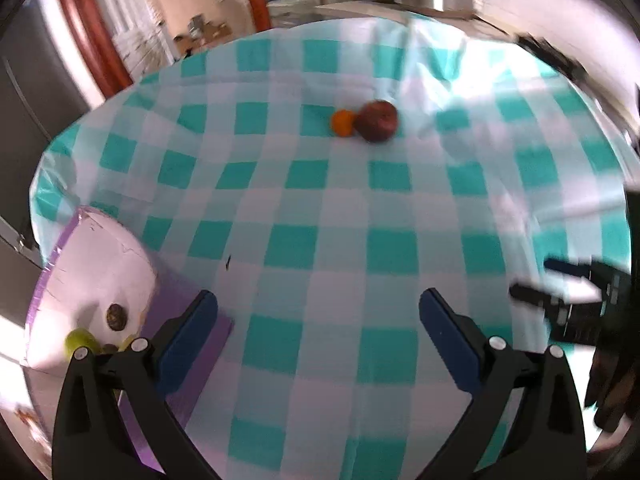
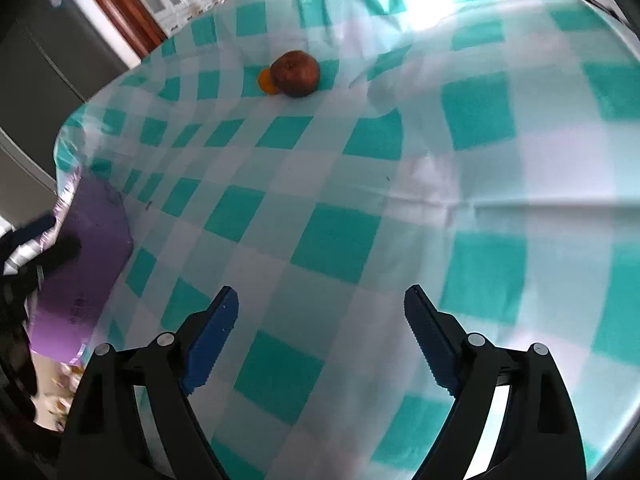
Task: Organize fruits
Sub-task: 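Move both open tools back toward the red apple and last orange, then grasp the red apple with the right tool while the left tool grasps the orange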
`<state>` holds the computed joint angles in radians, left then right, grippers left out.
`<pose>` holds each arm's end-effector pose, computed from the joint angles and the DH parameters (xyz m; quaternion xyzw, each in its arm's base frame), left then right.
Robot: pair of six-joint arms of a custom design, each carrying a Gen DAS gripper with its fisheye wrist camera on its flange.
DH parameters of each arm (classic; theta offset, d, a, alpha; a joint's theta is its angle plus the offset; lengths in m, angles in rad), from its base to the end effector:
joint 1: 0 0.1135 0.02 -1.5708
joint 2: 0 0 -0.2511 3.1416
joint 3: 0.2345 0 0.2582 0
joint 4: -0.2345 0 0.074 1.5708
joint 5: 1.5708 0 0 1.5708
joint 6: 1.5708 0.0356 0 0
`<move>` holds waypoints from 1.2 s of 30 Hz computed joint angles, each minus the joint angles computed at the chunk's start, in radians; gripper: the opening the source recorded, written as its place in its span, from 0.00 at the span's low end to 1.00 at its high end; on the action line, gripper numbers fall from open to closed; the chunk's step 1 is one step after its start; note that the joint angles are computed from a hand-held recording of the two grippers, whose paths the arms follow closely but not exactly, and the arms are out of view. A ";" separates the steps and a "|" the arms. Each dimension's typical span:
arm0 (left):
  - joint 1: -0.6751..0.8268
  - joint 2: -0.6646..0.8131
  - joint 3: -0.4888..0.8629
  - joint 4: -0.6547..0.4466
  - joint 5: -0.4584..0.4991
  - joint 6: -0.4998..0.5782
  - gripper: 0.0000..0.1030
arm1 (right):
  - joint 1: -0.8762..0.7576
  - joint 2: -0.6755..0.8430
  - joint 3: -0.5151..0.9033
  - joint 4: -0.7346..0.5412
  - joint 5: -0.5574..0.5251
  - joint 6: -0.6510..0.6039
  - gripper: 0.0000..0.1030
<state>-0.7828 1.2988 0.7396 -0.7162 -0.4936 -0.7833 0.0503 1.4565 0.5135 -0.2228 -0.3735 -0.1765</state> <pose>0.1735 -0.1488 0.1722 -0.0362 0.9591 0.0706 0.2716 0.2287 0.0245 0.0965 -0.1460 0.9521 0.1690 0.2087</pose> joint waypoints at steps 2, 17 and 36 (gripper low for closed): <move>0.115 0.026 0.009 0.078 0.044 0.075 0.98 | 0.055 0.083 0.080 0.017 0.056 0.028 0.81; 0.578 0.620 0.454 0.240 0.312 0.282 0.98 | 0.340 0.863 1.025 -0.103 0.393 0.038 0.85; 0.540 1.005 0.865 0.213 0.340 0.282 0.98 | 0.226 0.758 0.786 0.129 0.348 0.094 0.63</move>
